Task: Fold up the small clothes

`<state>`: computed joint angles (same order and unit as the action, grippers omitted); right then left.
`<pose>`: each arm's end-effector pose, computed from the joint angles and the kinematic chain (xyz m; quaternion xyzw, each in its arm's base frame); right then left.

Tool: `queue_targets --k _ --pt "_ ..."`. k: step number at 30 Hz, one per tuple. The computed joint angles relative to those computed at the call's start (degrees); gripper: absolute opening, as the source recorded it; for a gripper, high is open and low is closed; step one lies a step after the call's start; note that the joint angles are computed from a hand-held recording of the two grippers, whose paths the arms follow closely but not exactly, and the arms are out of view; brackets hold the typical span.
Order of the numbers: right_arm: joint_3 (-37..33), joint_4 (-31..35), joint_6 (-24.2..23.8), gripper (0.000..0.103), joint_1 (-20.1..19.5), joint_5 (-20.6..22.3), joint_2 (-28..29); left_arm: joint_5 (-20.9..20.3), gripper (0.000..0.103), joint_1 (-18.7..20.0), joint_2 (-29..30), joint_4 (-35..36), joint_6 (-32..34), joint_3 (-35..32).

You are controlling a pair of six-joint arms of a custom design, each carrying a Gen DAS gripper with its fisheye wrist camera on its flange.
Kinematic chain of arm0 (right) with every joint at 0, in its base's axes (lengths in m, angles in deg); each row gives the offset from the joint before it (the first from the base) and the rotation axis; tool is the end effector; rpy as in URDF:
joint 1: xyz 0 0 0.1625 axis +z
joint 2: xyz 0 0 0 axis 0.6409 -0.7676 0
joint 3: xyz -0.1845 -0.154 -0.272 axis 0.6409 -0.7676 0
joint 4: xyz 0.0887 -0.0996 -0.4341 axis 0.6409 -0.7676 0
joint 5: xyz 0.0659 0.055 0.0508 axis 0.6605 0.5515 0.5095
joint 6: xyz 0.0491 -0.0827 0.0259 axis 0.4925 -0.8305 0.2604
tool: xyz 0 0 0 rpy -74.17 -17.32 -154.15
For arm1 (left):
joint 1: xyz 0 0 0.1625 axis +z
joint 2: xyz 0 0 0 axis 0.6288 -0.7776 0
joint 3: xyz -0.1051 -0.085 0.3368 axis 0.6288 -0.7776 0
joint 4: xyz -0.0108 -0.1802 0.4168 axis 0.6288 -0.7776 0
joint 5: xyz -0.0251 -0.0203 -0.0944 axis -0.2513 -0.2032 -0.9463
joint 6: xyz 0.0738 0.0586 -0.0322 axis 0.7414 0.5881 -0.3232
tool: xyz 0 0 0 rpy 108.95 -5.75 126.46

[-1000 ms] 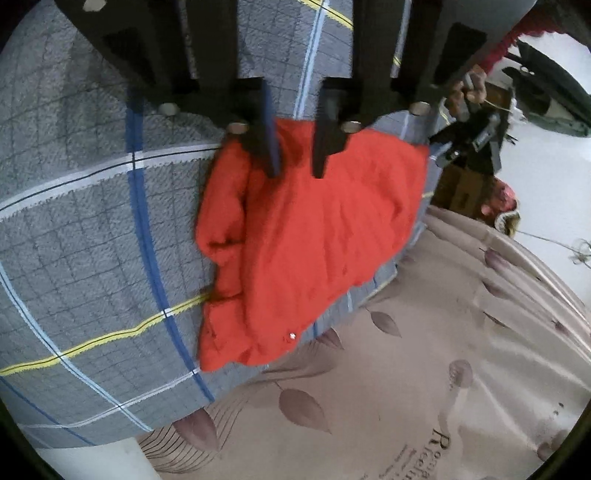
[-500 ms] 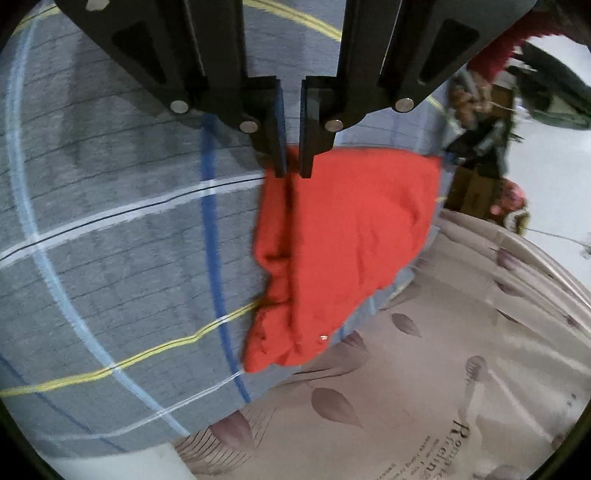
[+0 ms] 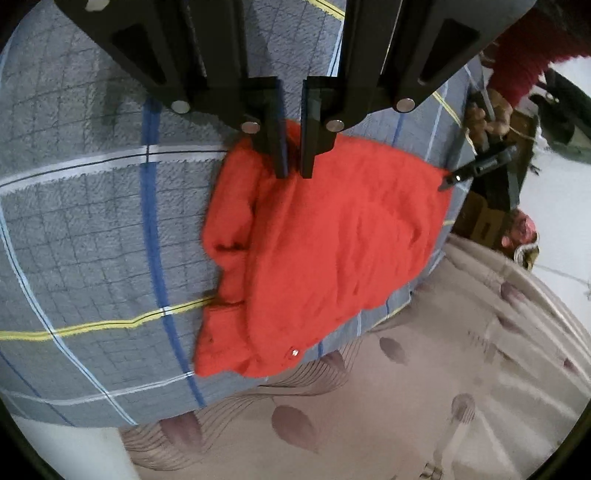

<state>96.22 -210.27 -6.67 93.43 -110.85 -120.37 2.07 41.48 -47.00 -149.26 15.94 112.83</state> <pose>0.3328 -0.2492 0.0784 0.0110 -0.9263 0.3527 0.1317 0.0703 -0.4120 0.4747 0.2696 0.9568 -0.1038 0.0340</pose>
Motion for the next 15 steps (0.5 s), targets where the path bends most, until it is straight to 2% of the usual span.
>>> queue_targets --k 4,9,15 --pt "1.9 1.3 2.1 0.003 0.9 0.0 -3.0 0.7 0.007 -0.2 0.1 3.1 1.5 -1.3" --pt "5.6 5.9 6.4 0.002 0.5 -0.5 -8.0 0.3 0.007 0.8 0.1 4.7 3.0 -2.3" --pt "5.6 -3.0 3.6 0.009 0.9 -0.5 -6.4 0.1 0.007 0.4 -1.2 3.1 2.3 -0.7"
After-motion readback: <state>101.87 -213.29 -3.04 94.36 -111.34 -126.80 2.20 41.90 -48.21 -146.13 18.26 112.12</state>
